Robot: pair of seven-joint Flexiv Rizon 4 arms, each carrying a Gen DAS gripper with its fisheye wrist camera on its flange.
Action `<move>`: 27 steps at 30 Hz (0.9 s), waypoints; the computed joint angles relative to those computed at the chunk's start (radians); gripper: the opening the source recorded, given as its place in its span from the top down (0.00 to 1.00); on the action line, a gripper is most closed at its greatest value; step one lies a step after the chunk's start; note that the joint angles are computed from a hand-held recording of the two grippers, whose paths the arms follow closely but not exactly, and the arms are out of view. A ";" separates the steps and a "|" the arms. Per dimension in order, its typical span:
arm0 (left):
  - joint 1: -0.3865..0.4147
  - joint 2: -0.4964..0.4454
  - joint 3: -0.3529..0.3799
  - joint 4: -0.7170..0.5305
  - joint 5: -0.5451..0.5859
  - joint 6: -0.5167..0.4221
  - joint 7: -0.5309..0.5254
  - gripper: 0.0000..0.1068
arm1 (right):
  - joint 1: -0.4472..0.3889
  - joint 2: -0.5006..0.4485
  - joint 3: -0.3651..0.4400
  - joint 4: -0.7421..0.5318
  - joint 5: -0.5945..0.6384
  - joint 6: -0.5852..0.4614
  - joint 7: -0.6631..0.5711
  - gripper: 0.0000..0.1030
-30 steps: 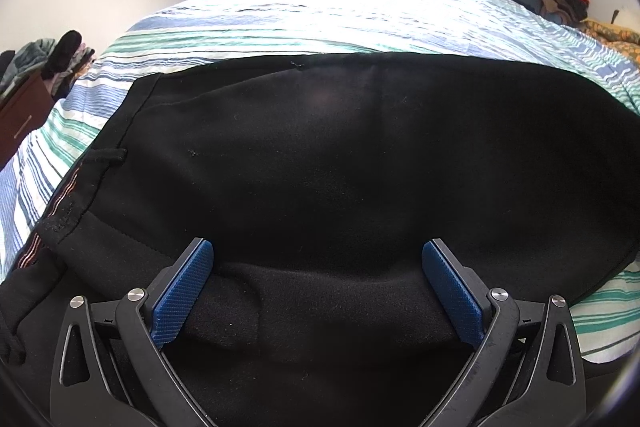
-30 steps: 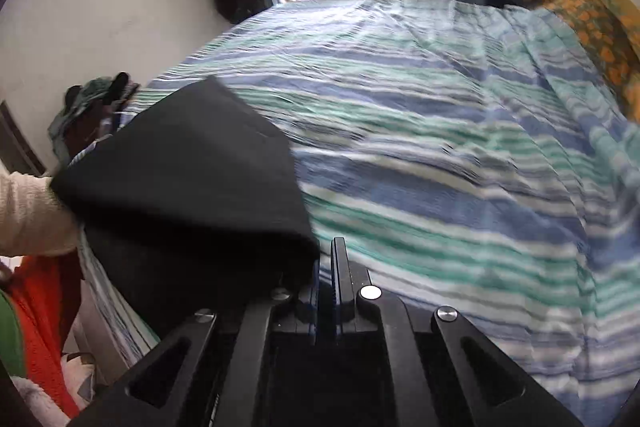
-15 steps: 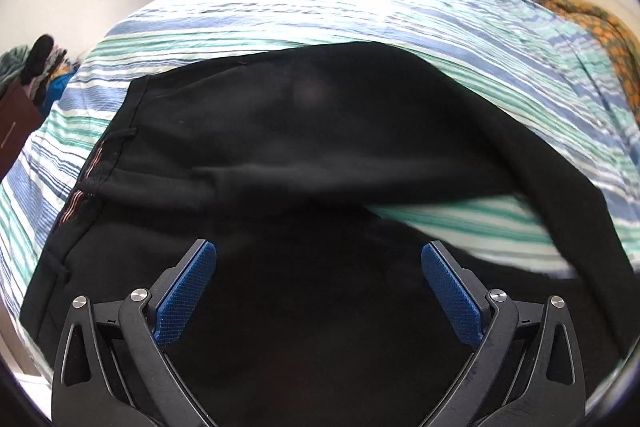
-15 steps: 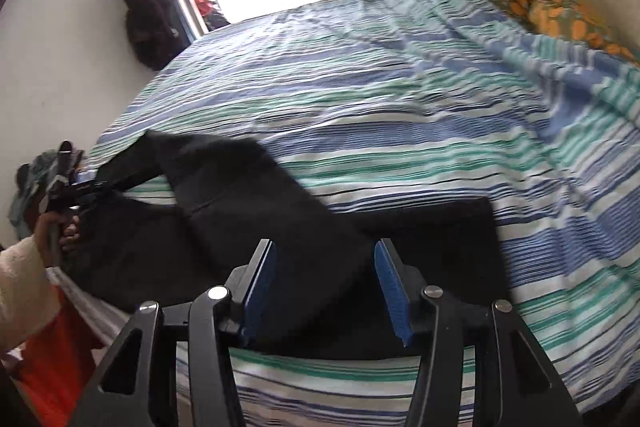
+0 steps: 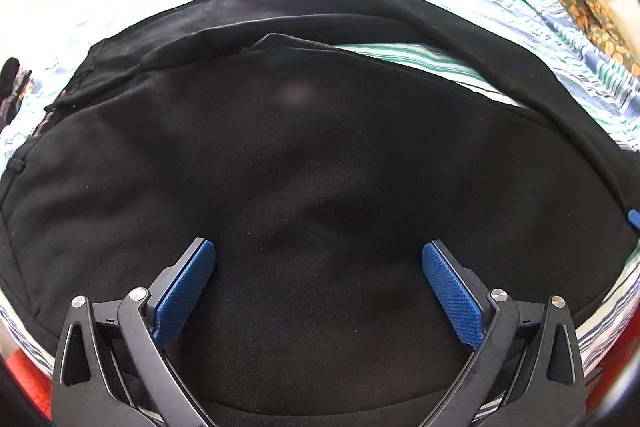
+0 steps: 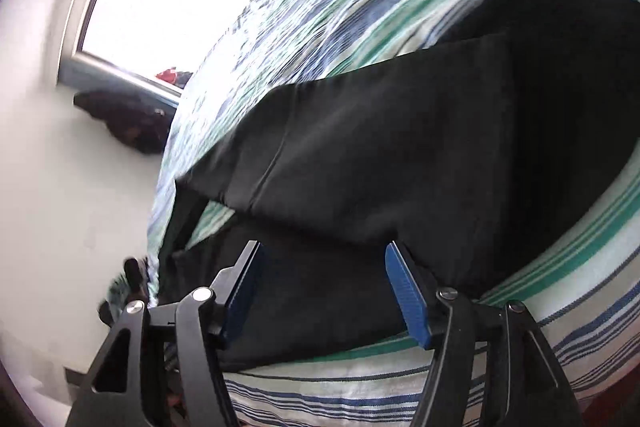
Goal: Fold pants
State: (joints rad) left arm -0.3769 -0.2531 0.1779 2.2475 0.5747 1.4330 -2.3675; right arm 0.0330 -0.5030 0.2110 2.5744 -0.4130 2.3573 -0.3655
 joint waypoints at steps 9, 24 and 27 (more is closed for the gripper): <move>0.049 0.020 -0.056 0.008 -0.077 -0.051 0.108 0.04 | 0.196 -0.038 -0.043 -0.030 0.428 -0.001 0.103 0.96; -0.009 -0.029 0.003 -0.053 0.031 -0.048 -0.040 0.04 | 0.013 -0.198 0.080 -0.109 -0.060 0.163 0.275 0.26; -0.011 -0.022 0.010 -0.043 0.048 -0.035 -0.046 0.04 | 0.157 -0.236 0.042 -0.117 0.258 0.272 0.245 0.35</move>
State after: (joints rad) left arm -0.3882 -0.2753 0.1876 2.2042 0.6228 1.3983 -2.4136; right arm 0.1904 -0.7385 0.2531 2.4571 -0.1552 2.6290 -0.1206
